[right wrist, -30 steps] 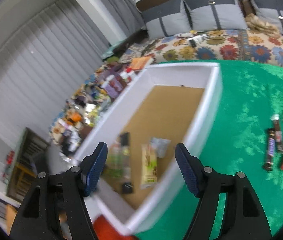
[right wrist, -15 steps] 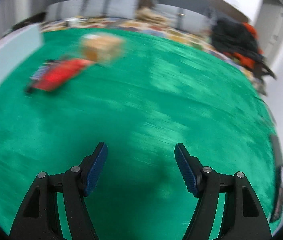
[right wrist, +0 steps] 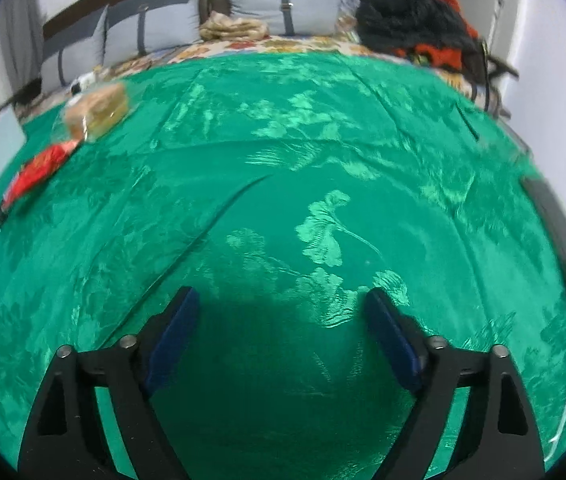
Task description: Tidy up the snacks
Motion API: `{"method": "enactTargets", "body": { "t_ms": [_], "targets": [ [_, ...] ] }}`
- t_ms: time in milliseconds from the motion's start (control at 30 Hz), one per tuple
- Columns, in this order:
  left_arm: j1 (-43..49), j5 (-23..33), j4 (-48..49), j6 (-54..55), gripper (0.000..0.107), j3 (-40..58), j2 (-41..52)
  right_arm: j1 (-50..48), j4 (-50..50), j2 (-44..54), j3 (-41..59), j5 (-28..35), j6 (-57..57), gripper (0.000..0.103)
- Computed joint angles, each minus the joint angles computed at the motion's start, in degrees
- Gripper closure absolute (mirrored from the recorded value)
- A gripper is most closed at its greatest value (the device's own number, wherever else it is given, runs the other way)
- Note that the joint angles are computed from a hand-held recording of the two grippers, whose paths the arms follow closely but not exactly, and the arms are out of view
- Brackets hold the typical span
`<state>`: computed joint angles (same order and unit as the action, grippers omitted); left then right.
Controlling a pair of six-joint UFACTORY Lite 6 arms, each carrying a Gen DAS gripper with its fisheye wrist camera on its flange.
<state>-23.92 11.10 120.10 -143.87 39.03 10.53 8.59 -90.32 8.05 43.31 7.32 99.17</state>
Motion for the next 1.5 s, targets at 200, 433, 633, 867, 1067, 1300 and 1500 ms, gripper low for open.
{"method": "enactTargets", "body": {
  "t_ms": [200,433,633,867,1067,1300,1500],
  "targets": [
    [-0.39,4.65,2.28,-1.51,0.004,0.54,4.57,0.64,1.07,0.30,0.04,1.56,-0.41,0.013],
    [5.16,2.12,10.28,-4.52,0.004,7.39,10.67,0.53,1.95,0.28,0.10,1.64,-1.28,0.012],
    [5.33,2.31,11.01,-5.12,0.004,7.50,11.04,0.47,2.02,0.24,0.09,1.59,-1.42,0.012],
    [5.47,2.19,10.90,-4.87,0.004,7.91,11.35,0.44,2.33,0.19,0.09,1.56,-1.76,0.012],
    [5.48,2.18,10.91,-4.87,0.004,7.88,11.30,0.43,2.41,0.19,0.09,1.56,-1.85,0.012],
    [5.50,2.16,10.92,-4.86,0.004,7.85,11.26,0.36,2.50,0.16,0.08,1.51,-1.98,0.012],
    [5.49,2.17,10.90,-4.86,0.004,7.81,11.22,0.32,3.20,0.14,0.10,1.41,-2.59,0.011]
  ]
}}
